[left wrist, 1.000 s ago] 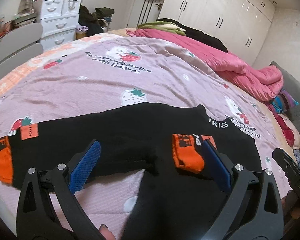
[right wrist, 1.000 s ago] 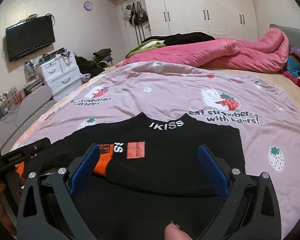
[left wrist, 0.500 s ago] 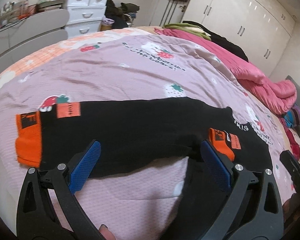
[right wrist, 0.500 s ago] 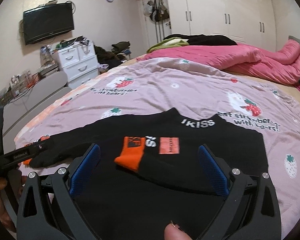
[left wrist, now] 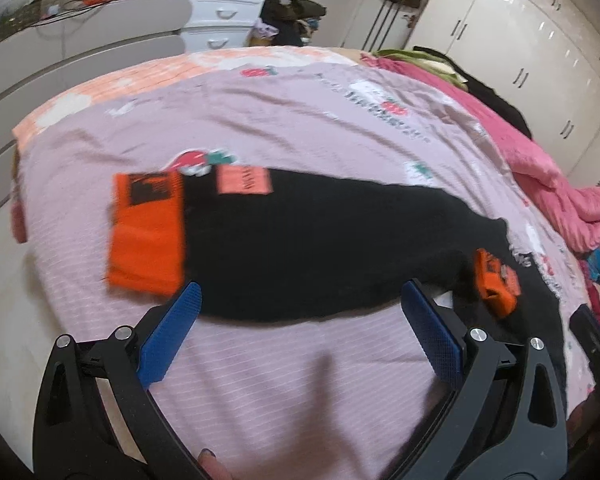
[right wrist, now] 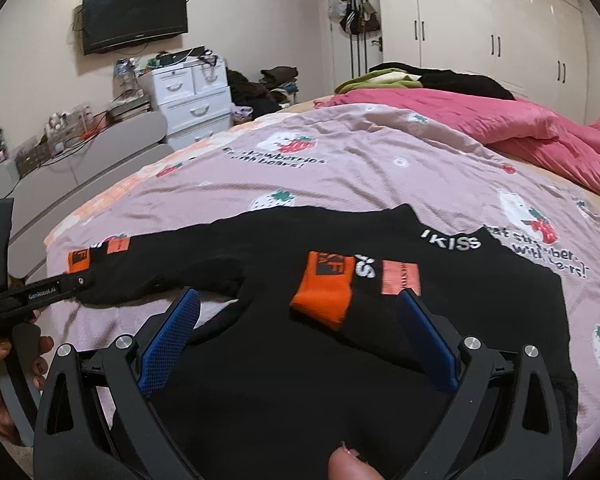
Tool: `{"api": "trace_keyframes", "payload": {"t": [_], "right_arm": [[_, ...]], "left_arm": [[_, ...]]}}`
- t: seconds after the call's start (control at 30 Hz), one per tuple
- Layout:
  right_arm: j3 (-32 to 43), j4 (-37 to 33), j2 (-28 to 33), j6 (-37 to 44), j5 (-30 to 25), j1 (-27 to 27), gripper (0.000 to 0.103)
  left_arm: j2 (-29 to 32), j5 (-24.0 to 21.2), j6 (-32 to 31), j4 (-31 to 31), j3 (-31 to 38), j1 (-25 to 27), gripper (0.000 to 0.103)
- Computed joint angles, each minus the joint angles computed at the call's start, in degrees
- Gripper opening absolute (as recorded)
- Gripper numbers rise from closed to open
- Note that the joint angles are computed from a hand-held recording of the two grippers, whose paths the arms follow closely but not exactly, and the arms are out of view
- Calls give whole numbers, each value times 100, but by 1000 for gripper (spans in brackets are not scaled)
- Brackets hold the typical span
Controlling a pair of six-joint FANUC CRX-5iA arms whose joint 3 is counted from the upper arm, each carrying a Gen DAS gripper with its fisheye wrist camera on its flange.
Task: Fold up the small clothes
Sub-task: 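Grasp the orange cuff with the left gripper, then fold the sleeve across the body with the left gripper and release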
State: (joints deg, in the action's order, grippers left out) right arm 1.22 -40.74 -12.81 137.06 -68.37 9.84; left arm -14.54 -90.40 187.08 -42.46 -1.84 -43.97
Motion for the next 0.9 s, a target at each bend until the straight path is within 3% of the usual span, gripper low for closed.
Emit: {"api": "trace_keyframes", "payload": {"t": [0.27, 0.4, 0.5, 0.57, 0.63, 0.73, 0.8, 0.9], "right_arm": [[-242, 178, -202, 114, 20, 284, 98], [-328, 305, -254, 115, 135, 377, 98], [-298, 317, -212, 78, 154, 359, 98], [-256, 284, -176, 55, 156, 302, 98], [-171, 234, -104, 18, 119, 207, 98], [-73, 211, -14, -29, 120, 91, 98], [26, 154, 72, -55, 110, -43, 98], [212, 139, 246, -232, 116, -223, 98]], "left_arm": [[-348, -30, 594, 223, -545, -56, 94], [-653, 176, 1076, 79, -892, -5, 94], [-726, 38, 1325, -135, -947, -43, 93], [-659, -151, 1274, -219, -865, -7, 82], [-632, -287, 1190, -302, -804, 20, 51], [-802, -95, 1163, -275, -919, 182, 16], [-895, -41, 1232, -394, -932, 95, 9], [-768, -231, 1110, -762, -655, -220, 8]]}}
